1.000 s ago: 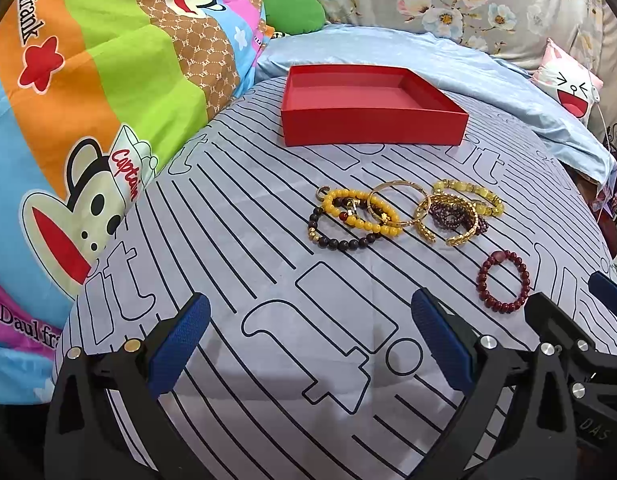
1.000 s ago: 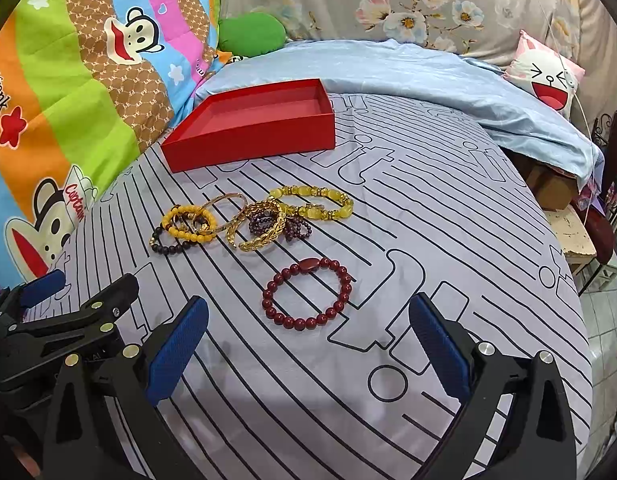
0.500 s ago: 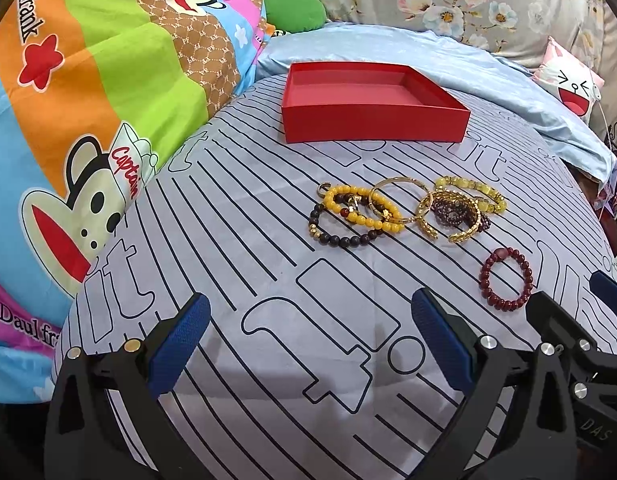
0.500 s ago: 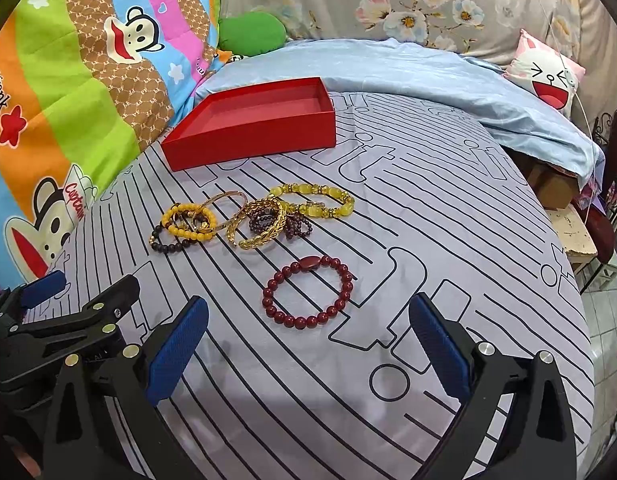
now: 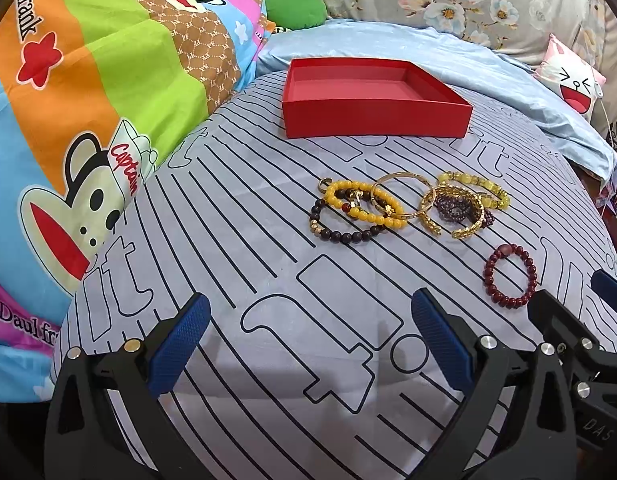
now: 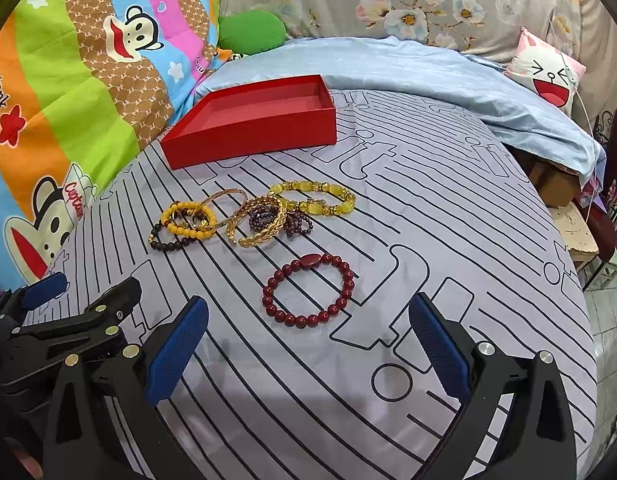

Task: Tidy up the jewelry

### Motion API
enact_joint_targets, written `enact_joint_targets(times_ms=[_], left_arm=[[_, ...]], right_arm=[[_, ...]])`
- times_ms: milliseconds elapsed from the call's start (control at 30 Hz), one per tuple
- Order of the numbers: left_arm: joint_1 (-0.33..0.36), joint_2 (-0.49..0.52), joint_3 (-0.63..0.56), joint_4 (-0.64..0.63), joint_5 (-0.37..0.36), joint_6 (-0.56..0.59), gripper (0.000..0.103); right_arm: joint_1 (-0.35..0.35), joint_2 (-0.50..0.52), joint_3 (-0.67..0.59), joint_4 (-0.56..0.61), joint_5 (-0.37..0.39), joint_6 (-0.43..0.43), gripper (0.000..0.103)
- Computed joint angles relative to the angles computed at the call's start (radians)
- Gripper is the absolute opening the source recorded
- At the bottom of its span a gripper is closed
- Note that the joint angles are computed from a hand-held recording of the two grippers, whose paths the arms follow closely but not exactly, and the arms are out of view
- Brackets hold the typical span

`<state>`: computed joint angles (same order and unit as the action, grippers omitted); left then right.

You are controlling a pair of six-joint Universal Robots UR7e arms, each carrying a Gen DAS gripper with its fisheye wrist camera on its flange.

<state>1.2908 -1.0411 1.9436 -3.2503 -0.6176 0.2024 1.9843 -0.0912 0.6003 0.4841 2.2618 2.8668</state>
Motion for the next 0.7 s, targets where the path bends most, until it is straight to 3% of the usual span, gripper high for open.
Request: enact_joint_targets(times_ms=[700], left_arm=[[-0.002,-0.002,-0.004,0.021,0.004,-0.014,0.096]], right_arm=[[-0.004,-0.003,0.013,-0.008,-0.002,0.001,0.096]])
